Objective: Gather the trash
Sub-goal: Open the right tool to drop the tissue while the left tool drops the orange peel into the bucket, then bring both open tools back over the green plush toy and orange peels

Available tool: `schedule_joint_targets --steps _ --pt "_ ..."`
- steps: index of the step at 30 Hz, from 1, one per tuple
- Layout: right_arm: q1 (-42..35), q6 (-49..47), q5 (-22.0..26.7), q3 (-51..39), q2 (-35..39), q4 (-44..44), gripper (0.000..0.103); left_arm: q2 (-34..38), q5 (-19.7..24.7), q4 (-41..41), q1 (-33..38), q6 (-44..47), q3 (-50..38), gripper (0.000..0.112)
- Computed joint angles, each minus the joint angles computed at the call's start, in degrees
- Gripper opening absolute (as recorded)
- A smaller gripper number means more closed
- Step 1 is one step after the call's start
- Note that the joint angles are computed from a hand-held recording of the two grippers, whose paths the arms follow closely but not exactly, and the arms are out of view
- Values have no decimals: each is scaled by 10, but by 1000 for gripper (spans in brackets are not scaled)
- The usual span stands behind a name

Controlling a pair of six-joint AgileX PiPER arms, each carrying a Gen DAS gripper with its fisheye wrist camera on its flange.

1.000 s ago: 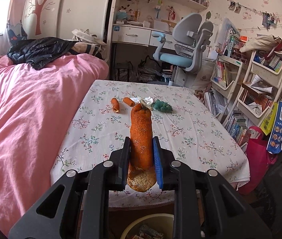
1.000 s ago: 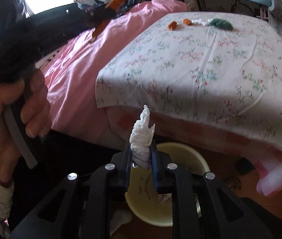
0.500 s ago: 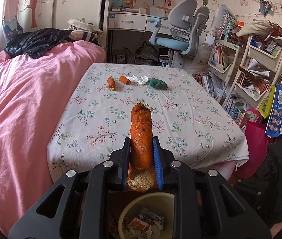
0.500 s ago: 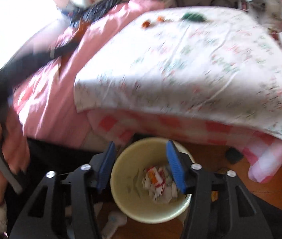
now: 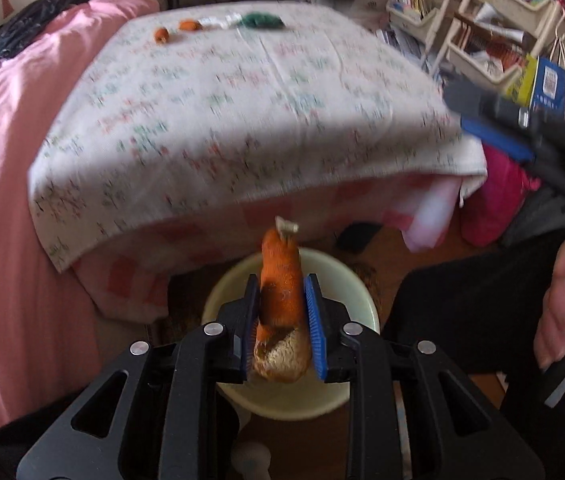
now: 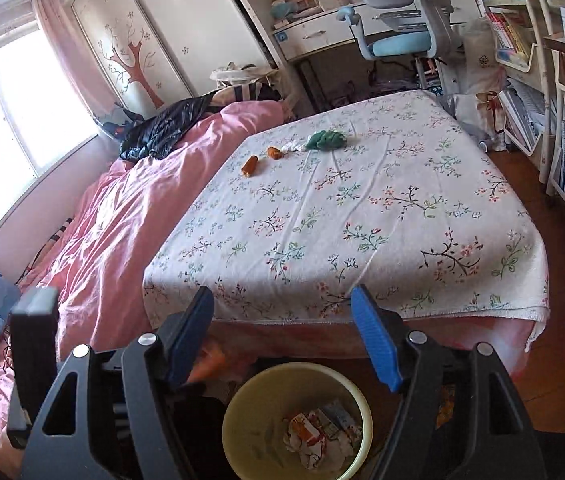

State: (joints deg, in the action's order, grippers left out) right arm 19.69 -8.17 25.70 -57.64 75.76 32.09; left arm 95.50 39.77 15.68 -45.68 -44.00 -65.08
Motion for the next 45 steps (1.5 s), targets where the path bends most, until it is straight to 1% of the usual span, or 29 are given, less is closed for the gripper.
schedule_joint_targets --steps 1,3,6,11,15,20,23,25,27,29,31,33,35,38,43,45 --pt "-4 -3 3 -1 -2 3 69 7 7 -16 -2 17 -4 28" --pt "-10 -14 6 0 -5 16 69 12 16 -5 -10 5 -5 45" --pt "-15 -19 6 7 -15 23 70 4 13 26 -19 -33 3 57" --pt "-14 -20 3 11 -16 25 71 -9 7 69 -22 -86 12 61" --pt "-9 -12 3 8 -16 13 71 -30 -2 138 -24 -146 20 65" --pt "-2 -5 16 -52 10 -31 72 -53 8 234 -5 -229 4 71" --pt "-6 -16 29 -103 40 -47 74 -54 16 262 24 -252 -16 72" --pt "-9 -26 37 -141 67 -59 74 -49 22 267 49 -239 -38 72" --pt "-17 -33 55 -183 97 -64 74 -37 22 263 74 -219 -63 72" --pt "-21 -23 79 -232 129 -73 74 -25 17 257 99 -200 -89 72" --pt "-20 -26 93 -280 159 -80 74 -7 6 243 128 -173 -116 72" --pt "-9 -23 96 -331 194 -133 74 16 1 225 155 -149 -149 72" --pt "-11 -15 107 -378 236 -168 74 45 -3 210 177 -129 -187 72" --pt "-34 -4 136 -435 296 -154 74 97 -5 185 204 -96 -253 72" --pt "-39 16 178 -545 378 -192 74 202 17 135 236 -35 -396 72" --pt "-44 24 201 -603 417 -190 74 248 33 115 245 -11 -463 72"
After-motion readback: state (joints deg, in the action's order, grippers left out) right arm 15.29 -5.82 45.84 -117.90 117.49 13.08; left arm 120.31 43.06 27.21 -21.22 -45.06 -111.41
